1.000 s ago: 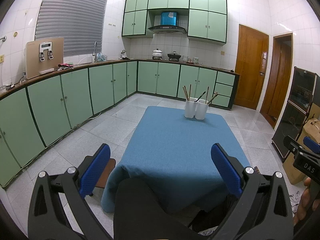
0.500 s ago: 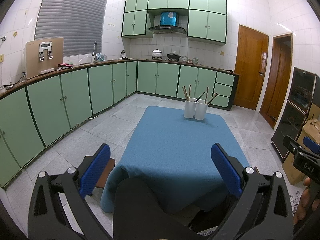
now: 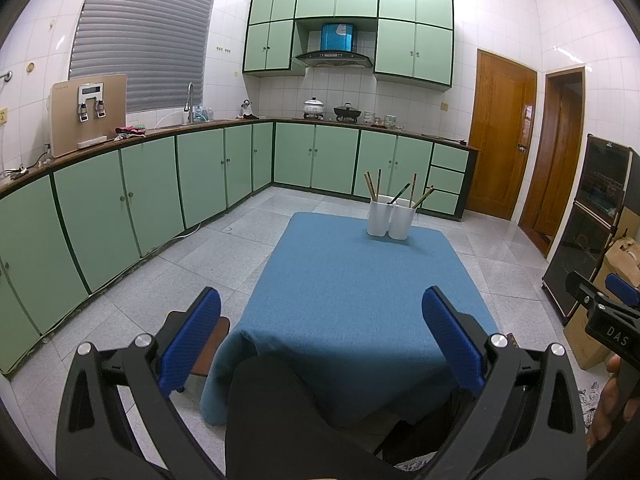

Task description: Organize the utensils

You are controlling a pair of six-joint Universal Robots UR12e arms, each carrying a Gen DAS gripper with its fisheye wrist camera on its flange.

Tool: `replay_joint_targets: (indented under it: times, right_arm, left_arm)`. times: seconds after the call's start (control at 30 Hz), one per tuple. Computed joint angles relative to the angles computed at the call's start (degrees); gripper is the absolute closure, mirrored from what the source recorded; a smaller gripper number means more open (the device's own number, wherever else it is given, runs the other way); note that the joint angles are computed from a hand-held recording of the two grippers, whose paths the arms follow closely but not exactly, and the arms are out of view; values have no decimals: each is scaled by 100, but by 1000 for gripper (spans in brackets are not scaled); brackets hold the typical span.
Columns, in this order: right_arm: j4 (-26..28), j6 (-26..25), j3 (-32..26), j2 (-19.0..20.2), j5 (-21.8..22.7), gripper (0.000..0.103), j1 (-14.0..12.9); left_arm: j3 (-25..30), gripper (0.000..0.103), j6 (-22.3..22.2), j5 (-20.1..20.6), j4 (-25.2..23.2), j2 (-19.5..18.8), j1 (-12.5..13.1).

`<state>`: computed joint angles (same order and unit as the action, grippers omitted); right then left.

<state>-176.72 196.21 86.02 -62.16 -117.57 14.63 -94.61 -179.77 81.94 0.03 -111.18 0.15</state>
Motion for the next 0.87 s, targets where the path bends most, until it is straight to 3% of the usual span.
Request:
replay_joint_targets:
  times: [0.87]
  right_arm:
    - [4,2,-3,3,-2,6,1]
  left_arm:
    - [20,5,-49,144,-3,-15,-95]
